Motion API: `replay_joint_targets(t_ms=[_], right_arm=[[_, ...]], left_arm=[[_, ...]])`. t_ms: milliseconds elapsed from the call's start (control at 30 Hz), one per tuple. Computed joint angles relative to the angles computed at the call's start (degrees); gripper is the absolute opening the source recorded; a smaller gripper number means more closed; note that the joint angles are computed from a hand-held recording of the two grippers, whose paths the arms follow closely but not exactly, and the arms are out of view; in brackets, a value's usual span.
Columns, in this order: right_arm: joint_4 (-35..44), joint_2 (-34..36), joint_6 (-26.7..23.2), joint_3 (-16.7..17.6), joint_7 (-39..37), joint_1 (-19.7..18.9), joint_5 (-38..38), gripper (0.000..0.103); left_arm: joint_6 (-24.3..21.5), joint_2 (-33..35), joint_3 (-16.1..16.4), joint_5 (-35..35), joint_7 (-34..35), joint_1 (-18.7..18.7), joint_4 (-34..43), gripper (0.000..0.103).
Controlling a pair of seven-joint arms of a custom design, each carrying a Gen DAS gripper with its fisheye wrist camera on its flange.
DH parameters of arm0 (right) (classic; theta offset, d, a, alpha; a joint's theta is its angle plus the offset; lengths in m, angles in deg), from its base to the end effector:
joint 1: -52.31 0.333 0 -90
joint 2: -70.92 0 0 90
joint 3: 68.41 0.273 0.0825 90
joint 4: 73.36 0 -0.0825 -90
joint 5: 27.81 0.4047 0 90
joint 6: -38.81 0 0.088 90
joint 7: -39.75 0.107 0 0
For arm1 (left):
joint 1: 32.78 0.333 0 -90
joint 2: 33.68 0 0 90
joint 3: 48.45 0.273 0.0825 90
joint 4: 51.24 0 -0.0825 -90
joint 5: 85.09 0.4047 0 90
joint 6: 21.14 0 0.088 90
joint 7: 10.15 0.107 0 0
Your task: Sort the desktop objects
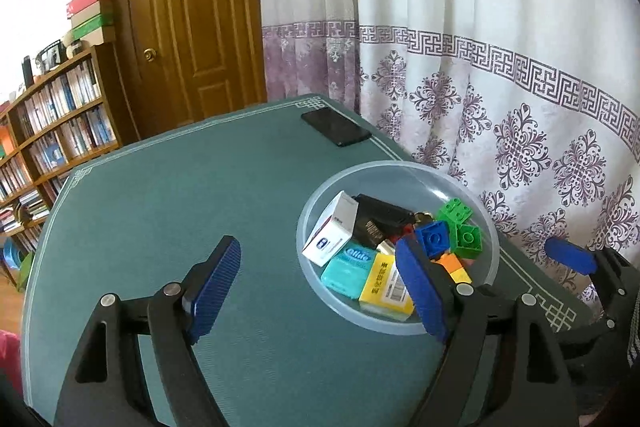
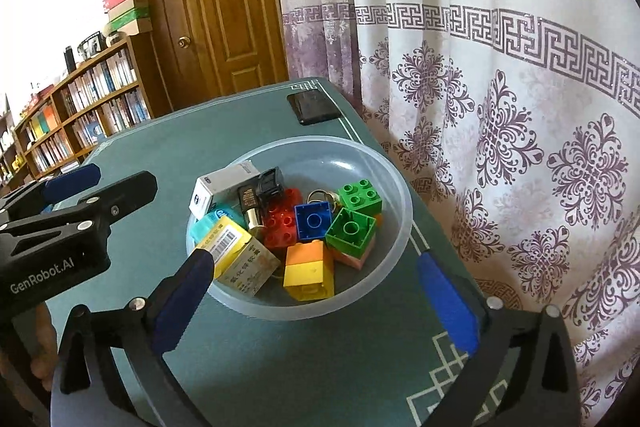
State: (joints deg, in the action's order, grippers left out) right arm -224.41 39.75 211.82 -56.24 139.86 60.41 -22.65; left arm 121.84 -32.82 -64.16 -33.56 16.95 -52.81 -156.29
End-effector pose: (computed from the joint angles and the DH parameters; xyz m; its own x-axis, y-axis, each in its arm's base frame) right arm 0.4341 0.1557 0.4804 0.1693 -0.9796 -0.1085 -0.6145 -0.0188 -0.7887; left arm 0.5111 -0.3724 0.5391 -0.0533 -0.9967 -0.0610 -0.5782 0.0806 -0.8119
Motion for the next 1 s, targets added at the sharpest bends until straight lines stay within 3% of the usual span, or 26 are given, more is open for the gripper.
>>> replay_joint_targets(t_ms=[167, 267, 433, 600, 767, 1000], right_arm=[[-0.86, -0.75, -0.22, 0.25, -0.31, 0.44, -0.25, 0.102], [-1.02, -0.82, -0.1, 0.25, -0.43, 0.49, -0.35, 0.102], [-1.32, -1.24, 0.14, 0.36, -0.28, 0.39, -0.22, 0.102], [-1.59, -1.53, 0.54, 0.96, -0.24, -0.1, -0.66, 0.102], [-1.99, -1.98, 0.97, 1.32, -0.54, -0.39, -1.05, 0.102], [-1.72, -1.75, 0.21, 2.68, 0.88, -2.6, -1.78, 0.102]], left_arm=[[-4.47, 0.38, -0.27, 0.82, -1.21, -0.58, 0.73, 0.083], [-4.61, 0.14, -0.19, 0.8, -1.85, -0.62, 0.55, 0.083], [-9.18, 0.65, -0.7, 5.08, -4.39, -1.42, 1.55, 0.083], [-8.32, 0.78, -0.68, 4.74, -3.6, -1.82, 1.59, 0.083], [-10.81, 1.42, -0.75, 5.59, -3.76, -2.63, 2.33, 0.083], [-7.52, 1.69, -0.46, 1.74, -1.52, -2.22, 1.93, 0.083]])
